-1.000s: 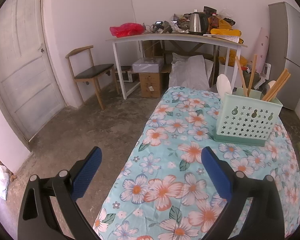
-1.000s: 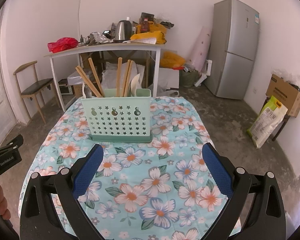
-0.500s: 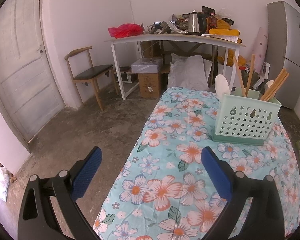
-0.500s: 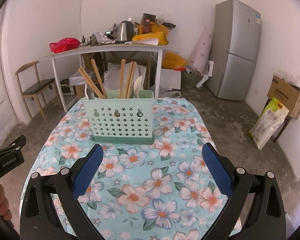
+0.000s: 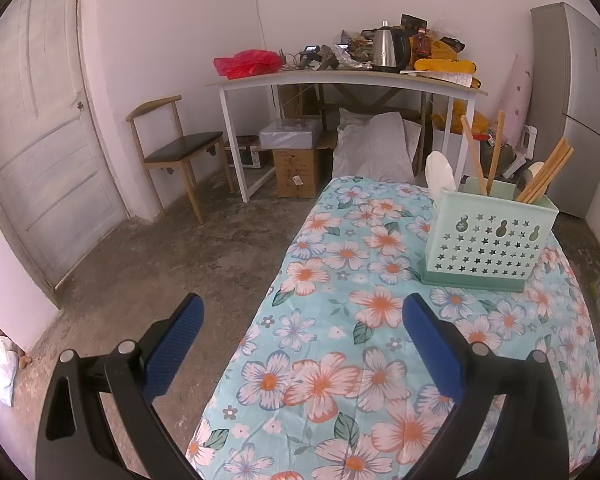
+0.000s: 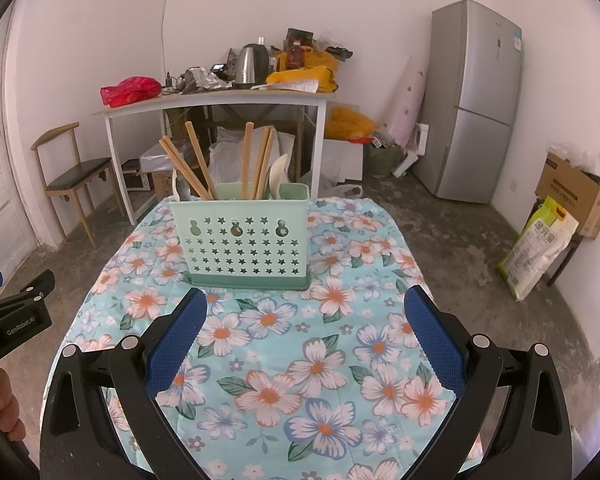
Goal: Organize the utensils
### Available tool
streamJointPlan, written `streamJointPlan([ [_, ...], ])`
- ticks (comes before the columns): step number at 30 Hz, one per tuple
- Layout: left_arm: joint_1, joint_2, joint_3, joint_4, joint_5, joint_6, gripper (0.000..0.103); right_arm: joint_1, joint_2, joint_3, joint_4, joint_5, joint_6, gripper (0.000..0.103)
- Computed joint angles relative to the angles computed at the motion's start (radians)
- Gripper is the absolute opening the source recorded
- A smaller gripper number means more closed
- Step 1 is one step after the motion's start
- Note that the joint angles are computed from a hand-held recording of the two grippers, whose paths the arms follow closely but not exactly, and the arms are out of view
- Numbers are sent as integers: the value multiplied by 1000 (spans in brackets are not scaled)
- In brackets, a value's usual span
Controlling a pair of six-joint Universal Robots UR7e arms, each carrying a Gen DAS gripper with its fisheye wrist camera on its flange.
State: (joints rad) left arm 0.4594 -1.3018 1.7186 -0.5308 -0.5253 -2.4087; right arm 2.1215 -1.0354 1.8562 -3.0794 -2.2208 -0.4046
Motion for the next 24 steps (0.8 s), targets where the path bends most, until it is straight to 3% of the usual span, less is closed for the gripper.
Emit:
streamJointPlan([
  [24, 0, -4, 2, -3, 2, 4, 97, 3, 1, -1, -1, 1, 2, 95],
])
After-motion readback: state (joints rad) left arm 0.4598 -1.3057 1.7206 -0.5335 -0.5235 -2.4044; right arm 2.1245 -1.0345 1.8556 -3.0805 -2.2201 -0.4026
